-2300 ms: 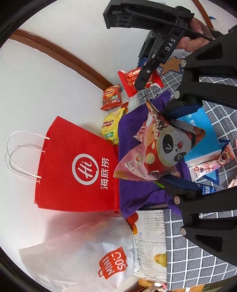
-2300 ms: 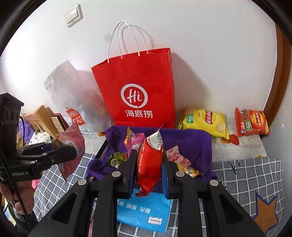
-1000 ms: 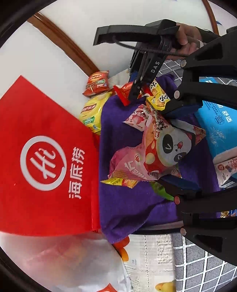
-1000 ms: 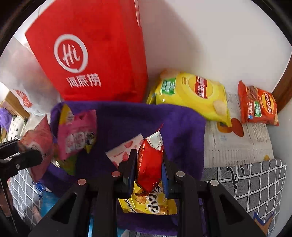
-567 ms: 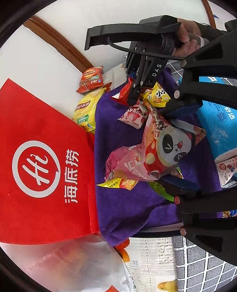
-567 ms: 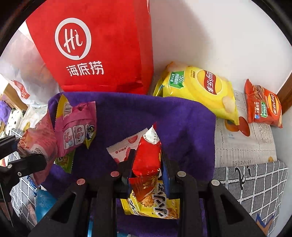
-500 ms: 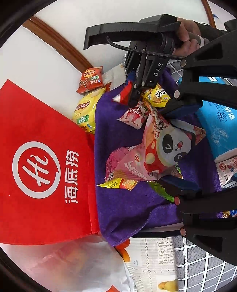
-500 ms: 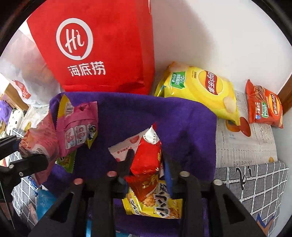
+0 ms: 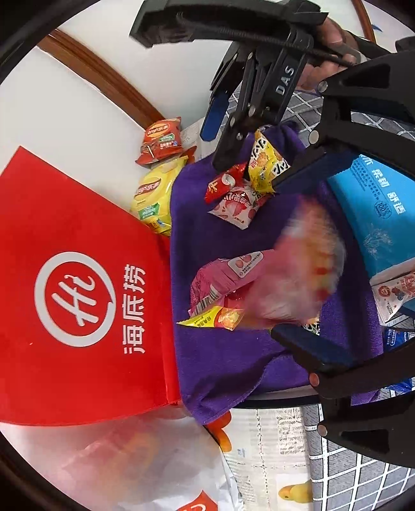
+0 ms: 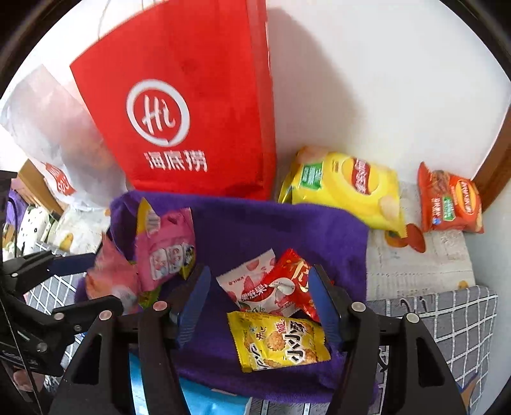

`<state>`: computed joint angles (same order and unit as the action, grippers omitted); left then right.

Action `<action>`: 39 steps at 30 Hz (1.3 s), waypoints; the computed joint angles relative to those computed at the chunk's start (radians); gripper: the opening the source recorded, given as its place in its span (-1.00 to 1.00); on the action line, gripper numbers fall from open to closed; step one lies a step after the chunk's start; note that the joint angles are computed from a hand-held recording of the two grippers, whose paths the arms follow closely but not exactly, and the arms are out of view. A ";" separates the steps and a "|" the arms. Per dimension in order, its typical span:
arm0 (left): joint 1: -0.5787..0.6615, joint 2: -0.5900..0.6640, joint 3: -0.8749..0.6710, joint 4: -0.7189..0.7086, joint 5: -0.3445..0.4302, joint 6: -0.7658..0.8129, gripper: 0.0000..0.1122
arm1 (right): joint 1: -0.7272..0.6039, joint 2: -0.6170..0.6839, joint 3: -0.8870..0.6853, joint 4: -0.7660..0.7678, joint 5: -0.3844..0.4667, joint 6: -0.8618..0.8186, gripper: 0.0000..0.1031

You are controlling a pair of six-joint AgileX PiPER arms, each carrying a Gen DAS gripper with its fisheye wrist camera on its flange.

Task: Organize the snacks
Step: 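Withdraw both tools back toward the remaining snacks on the bed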

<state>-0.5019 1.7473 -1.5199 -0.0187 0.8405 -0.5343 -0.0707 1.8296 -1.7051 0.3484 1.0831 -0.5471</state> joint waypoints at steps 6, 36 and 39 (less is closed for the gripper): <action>-0.007 -0.068 0.023 0.033 0.001 -0.029 0.48 | -0.002 -0.099 0.042 -0.003 -0.046 0.011 0.23; -0.374 -0.543 0.384 0.446 0.199 -0.580 0.47 | -0.216 -0.792 0.603 0.139 0.115 -0.125 0.23; -0.411 -0.585 0.440 0.487 0.233 -0.634 0.47 | -0.187 -0.832 0.679 0.122 0.115 -0.116 0.23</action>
<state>-0.9129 1.1628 -1.0798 0.4685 1.0736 -1.1679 -0.2582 0.9974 -1.0262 0.4700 1.1982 -0.6627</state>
